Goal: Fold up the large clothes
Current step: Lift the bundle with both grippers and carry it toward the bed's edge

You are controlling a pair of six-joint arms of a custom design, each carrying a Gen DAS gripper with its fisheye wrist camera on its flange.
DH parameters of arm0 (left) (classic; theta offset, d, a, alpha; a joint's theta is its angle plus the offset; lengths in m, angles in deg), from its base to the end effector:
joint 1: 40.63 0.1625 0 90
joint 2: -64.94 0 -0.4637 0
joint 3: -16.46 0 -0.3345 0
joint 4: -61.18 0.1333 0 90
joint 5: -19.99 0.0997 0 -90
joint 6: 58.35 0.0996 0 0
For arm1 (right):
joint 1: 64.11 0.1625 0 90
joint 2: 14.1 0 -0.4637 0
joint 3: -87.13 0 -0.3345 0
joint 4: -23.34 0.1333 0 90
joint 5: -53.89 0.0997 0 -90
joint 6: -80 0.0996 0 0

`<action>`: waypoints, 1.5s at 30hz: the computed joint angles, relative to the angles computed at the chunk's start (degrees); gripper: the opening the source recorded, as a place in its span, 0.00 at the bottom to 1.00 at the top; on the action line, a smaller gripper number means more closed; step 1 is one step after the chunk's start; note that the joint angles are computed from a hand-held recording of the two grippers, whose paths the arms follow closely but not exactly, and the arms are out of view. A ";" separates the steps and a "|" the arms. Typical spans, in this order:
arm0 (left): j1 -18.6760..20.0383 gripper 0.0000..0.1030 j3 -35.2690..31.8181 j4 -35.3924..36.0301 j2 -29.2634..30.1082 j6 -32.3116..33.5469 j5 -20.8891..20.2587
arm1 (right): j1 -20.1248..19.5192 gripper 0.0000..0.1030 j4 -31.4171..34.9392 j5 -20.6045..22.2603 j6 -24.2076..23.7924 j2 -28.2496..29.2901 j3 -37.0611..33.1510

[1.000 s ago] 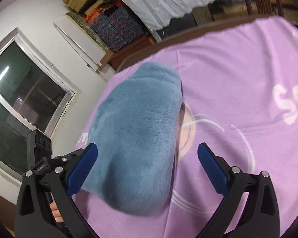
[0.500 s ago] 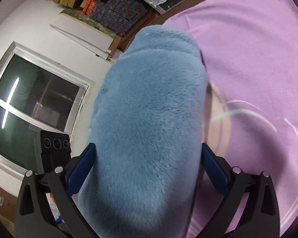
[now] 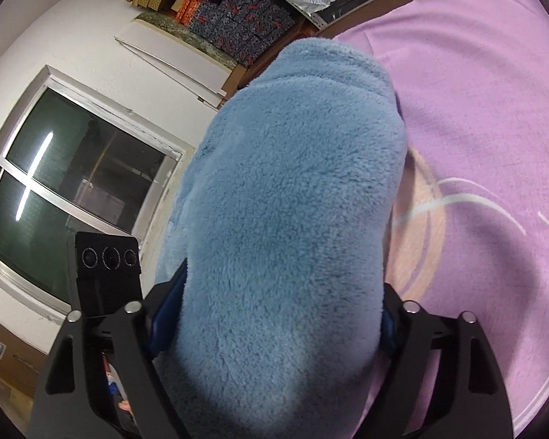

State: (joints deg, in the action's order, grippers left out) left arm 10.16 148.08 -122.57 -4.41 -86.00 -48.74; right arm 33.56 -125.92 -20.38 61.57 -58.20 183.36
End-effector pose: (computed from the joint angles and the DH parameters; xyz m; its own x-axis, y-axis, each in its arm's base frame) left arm -0.1549 -0.4579 0.2732 -0.9959 0.0852 -0.0317 0.0869 0.7906 -0.6061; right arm 0.2455 -0.6220 0.1384 -0.8589 -0.4644 -0.2160 -0.4258 0.8818 -0.2028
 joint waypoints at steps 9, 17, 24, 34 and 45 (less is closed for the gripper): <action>-6.46 0.86 0.99 -1.23 0.30 0.36 3.88 | -0.27 0.74 -0.37 2.94 -0.23 -4.13 3.14; -13.37 0.86 -1.13 -0.96 3.97 0.34 3.85 | -2.31 0.74 -3.73 4.27 -0.84 -14.40 11.41; -19.69 0.86 -8.28 0.64 11.60 3.05 1.29 | -6.37 0.75 -5.70 5.42 -1.95 -28.21 18.88; -23.11 0.87 -21.96 2.84 26.41 7.39 -8.15 | -18.37 0.75 -1.14 7.18 -5.70 -48.95 24.39; -21.66 0.87 -30.29 8.66 36.22 6.63 -12.10 | -35.72 0.75 7.77 15.24 -12.73 -54.77 25.54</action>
State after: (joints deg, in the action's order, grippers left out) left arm -11.50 117.79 -113.91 31.81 -79.37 -60.84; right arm -2.16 -118.15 -5.14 48.84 -112.97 208.90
